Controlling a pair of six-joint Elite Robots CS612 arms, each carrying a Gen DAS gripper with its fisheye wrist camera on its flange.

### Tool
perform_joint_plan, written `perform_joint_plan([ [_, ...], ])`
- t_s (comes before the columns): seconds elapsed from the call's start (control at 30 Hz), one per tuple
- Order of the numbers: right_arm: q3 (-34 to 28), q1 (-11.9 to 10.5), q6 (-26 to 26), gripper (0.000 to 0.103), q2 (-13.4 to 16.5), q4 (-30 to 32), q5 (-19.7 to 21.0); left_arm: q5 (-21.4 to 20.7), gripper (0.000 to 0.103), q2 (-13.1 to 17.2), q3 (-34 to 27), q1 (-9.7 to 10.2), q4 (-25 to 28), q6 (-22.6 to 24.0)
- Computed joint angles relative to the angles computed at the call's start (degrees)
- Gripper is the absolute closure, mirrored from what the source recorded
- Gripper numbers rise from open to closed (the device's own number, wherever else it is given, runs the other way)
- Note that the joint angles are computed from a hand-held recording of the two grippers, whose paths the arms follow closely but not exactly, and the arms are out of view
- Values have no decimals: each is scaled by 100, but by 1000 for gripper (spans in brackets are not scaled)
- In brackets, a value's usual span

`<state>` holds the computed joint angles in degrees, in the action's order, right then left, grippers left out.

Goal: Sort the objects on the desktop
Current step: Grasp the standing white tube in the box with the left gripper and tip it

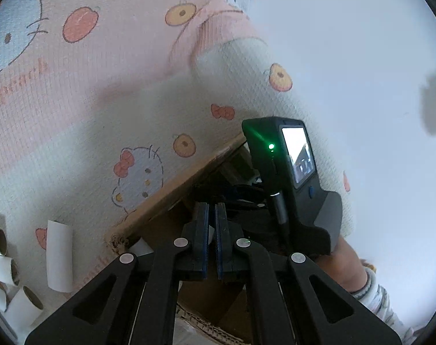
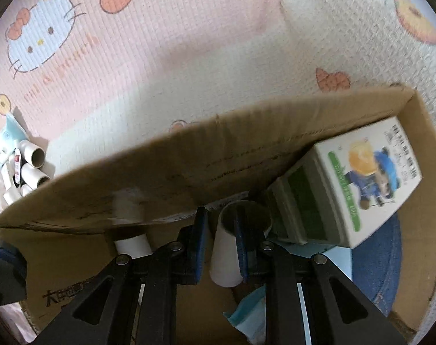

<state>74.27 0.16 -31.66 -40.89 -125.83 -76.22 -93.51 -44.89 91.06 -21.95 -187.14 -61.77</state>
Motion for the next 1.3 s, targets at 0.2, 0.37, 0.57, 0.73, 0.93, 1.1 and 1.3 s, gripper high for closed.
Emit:
perform_joint_plan([
  [0.2, -265, -63, -257, 86, 38, 1269, 520, -121, 99, 21, -108, -10, 262, 70],
  [0.37, 80, -207, -692, 86, -179, 1214, 527, -414, 99, 43, -372, -16, 1029, 348],
  [0.57, 149, -447, -1039, 86, -271, 1623, 869, -935, 92, 222, -892, -31, 1968, 694],
  [0.73, 232, -555, -1369, 86, -359, 1764, 877, -1425, 77, 424, -1253, -3, 2283, 622],
  [0.93, 242, -652, -1581, 87, -371, 1916, 875, -1708, 67, 675, -1761, -4, 3042, 824],
  [1.1, 249, -703, -1780, 87, -369, 2037, 854, -1857, 67, 809, -1936, -26, 3341, 688],
  [1.3, 231, -743, -2017, 86, -416, 2246, 817, -1567, 86, 830, -2045, -101, 4013, 1010],
])
